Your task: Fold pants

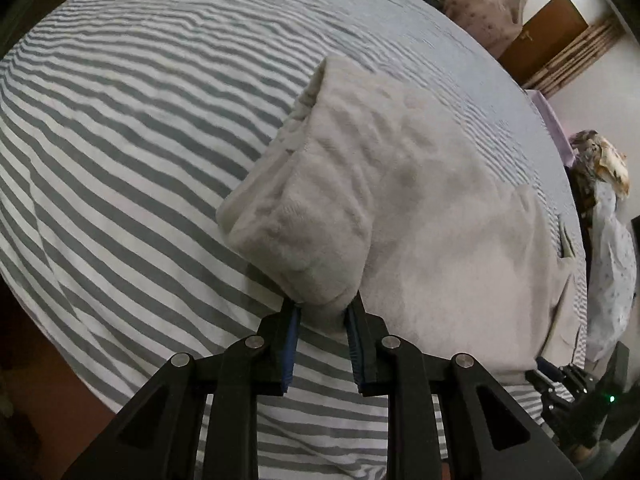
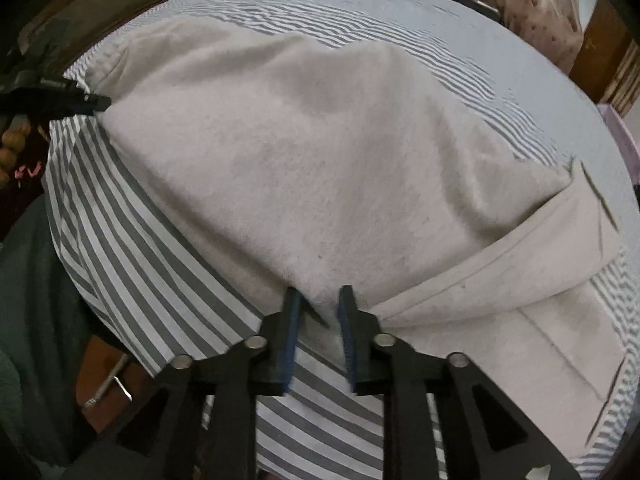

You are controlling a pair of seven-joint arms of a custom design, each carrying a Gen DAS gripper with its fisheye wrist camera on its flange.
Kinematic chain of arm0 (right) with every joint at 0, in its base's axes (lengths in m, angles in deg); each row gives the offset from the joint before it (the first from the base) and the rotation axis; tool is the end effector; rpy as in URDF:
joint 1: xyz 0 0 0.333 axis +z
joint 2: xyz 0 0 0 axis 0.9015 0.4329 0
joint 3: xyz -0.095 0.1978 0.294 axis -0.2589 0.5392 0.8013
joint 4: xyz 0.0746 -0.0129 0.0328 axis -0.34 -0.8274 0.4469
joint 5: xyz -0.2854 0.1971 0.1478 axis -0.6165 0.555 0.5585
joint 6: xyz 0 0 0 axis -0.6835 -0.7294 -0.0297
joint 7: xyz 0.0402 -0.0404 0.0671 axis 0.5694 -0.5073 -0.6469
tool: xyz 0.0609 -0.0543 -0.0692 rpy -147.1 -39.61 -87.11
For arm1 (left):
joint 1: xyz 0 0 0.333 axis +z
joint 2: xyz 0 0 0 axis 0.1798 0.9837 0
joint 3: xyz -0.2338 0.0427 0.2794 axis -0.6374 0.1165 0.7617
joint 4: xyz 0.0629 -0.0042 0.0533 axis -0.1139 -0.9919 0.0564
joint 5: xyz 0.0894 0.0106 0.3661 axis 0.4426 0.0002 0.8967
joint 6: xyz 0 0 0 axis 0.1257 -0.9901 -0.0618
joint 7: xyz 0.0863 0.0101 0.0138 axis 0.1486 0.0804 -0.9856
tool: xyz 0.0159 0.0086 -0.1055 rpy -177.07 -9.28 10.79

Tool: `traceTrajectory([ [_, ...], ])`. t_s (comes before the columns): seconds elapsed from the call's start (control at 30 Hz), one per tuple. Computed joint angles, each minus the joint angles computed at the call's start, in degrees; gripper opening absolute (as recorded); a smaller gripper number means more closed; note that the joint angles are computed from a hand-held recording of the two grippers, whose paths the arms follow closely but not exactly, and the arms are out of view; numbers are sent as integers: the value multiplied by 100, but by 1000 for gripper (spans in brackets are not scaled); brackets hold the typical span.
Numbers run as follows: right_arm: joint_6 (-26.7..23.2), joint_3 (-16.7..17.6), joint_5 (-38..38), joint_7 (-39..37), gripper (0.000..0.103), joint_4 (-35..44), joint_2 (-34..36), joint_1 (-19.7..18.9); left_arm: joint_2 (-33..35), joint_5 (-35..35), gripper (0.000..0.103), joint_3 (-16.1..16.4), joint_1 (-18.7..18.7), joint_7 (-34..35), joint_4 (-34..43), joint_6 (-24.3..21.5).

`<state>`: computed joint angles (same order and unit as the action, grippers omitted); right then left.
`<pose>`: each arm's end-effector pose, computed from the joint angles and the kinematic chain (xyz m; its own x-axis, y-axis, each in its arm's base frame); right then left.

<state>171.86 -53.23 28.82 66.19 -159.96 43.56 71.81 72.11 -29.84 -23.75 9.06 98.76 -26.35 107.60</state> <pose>0.5403 0.0311 0.3868 0.0098 -0.9997 0.0223 -0.9144 -0.0180 -0.4043 0.6993 -0.2052 0.4038 -0.2226 -0.9113 0.3464 -0.9450 0.1144 -0.3063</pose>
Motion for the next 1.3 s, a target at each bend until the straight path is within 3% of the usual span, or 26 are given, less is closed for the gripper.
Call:
traceTrajectory([
  [0.17,186,264,1357,-959,48,-227,-478,-295,-515,380,27,105,-207,38,-465,397],
  [0.27,216,200,1885,-1317,49,-408,-897,-410,-951,650,28,122,-335,123,-1018,912],
  [0.33,165,155,1693,-978,49,-481,-1119,-614,-1252,260,28,-229,-21,832,-1450,1292],
  [0.43,-50,138,1418,-407,49,-388,-1216,-921,-1382,-448,29,-710,140,1795,-1627,1344],
  [0.6,-717,-93,1238,361,47,229,-999,-1356,-1167,-958,29,-1086,-346,2812,-1550,1252],
  [0.77,-1673,-340,1101,753,48,1490,-182,-1567,-654,-859,29,-1179,-1022,2897,-1221,1212],
  [0.97,-2712,-551,1043,1066,47,3215,1086,-1594,-132,-370,29,-1177,-1504,2883,-860,1013],
  [1.17,-3751,-924,391,1741,47,5135,2504,-1468,181,97,29,-1026,-1726,2418,-740,1326],
  [1.3,-4592,-969,236,2038,47,6582,3516,-1622,293,130,25,-1229,-1564,2249,-760,1490],
])
